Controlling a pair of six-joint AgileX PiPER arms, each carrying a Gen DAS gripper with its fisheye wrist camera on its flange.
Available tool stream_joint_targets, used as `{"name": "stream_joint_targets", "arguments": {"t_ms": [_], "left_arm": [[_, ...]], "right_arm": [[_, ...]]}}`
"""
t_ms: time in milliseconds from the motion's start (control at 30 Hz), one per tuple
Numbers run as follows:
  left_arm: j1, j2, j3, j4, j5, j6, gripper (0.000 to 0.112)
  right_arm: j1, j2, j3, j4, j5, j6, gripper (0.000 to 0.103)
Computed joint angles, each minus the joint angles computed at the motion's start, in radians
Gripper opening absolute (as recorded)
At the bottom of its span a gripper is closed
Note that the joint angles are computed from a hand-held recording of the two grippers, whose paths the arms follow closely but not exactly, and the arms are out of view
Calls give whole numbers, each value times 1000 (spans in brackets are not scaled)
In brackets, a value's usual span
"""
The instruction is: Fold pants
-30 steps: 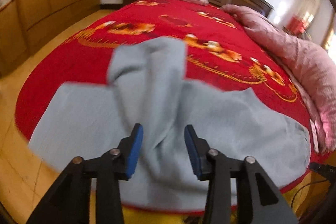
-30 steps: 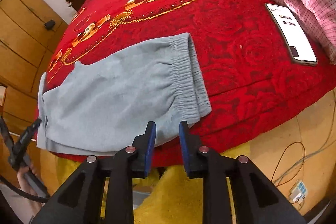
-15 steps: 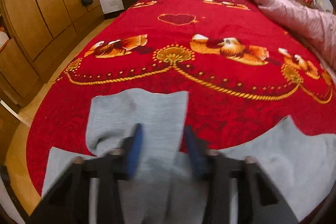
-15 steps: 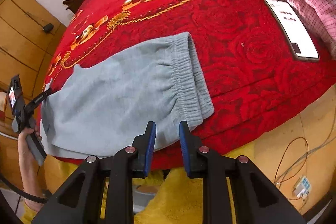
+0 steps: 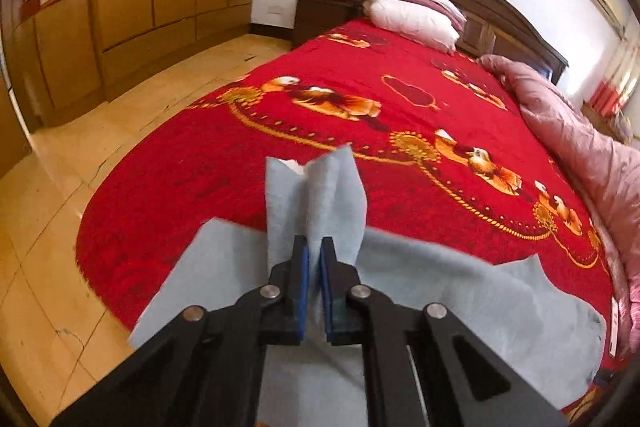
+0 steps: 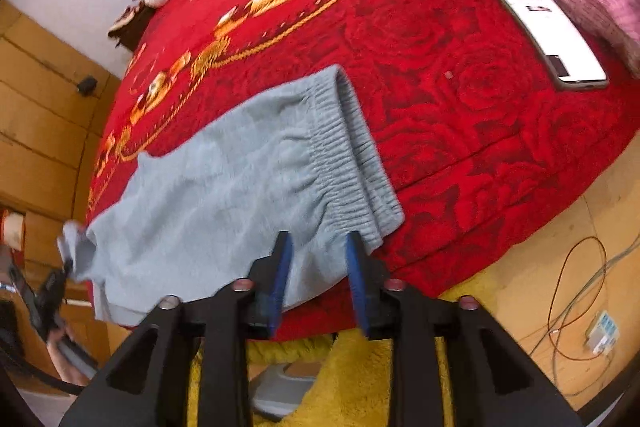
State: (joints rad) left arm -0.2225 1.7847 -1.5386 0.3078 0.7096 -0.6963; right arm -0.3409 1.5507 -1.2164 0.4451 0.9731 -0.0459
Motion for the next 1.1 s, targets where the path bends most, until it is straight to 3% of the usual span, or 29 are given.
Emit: {"name": "stream_joint_targets", "arguments": {"t_ms": [333, 367, 400, 500, 633, 900, 1100], "left_arm": [[88, -120, 219, -171, -120, 102, 4], [95, -123, 225, -203, -128, 127, 4], [107, -123, 227, -262, -135, 174, 4], [123, -138, 241, -310, -142, 219, 3], [140, -172, 257, -244, -129, 178, 3], [232, -192, 363, -296, -126, 228, 3], [279, -208, 459, -386, -154, 290, 4]], "right_arm": [[-14, 36, 5, 25, -17, 16, 45], [-11, 43, 6, 35, -28, 2, 40], [-8, 50, 4, 44, -33, -16, 27], [0, 45, -6, 21, -47, -16, 16], [9, -26, -29, -31, -96, -34, 15], [36, 67, -53, -159, -10, 2, 21], [96, 33, -89, -278, 25, 38, 26]]}}
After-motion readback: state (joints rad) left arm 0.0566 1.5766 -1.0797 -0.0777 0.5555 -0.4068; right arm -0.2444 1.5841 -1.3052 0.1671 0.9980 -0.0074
